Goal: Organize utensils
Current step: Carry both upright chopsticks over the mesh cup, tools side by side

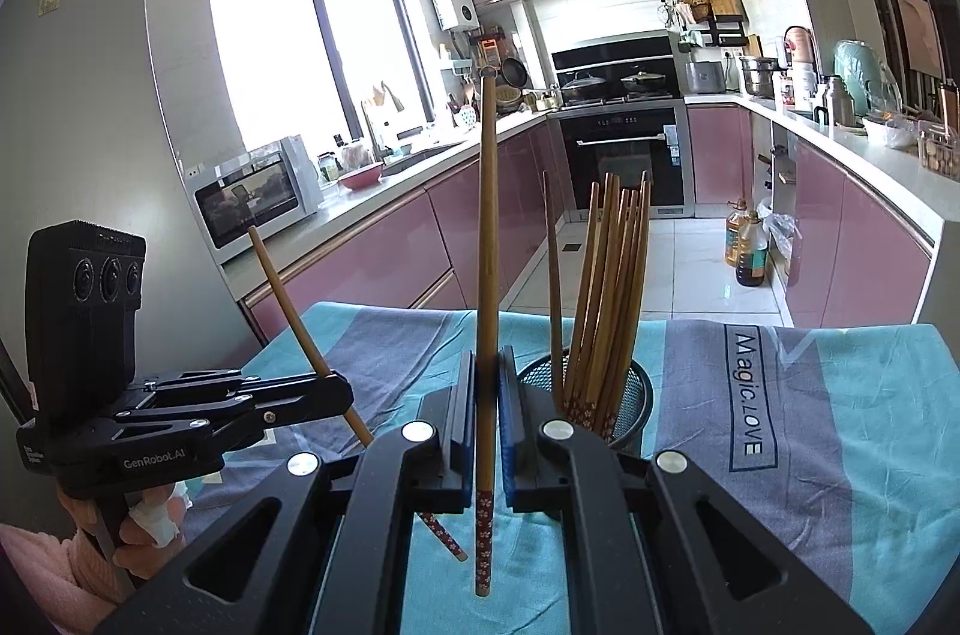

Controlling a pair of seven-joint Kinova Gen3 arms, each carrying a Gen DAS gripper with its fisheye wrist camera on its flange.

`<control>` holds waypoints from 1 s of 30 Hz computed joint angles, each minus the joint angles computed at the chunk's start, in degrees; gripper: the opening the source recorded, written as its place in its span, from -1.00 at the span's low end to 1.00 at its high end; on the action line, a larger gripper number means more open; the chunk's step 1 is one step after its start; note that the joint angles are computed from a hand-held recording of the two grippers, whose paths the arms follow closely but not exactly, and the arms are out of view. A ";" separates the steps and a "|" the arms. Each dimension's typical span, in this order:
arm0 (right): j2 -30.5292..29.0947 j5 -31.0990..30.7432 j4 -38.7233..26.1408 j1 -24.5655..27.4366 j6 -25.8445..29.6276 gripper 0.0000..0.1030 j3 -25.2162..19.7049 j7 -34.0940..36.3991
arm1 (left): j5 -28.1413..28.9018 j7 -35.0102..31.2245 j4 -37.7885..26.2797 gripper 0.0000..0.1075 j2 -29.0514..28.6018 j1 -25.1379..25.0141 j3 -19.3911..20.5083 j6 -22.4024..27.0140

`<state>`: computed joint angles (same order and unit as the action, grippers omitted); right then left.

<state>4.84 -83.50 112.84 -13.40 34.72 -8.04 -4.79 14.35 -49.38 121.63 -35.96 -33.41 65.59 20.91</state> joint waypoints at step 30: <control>1.73 -3.33 -4.90 0.02 -2.07 -0.88 -0.70 0.51 | -2.76 -1.64 -5.88 -0.86 -2.82 -0.11 -4.87 0.17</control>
<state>6.57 -86.83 107.94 -13.38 32.65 -8.74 -4.28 11.59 -51.02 115.74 -38.78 -33.51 60.72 21.08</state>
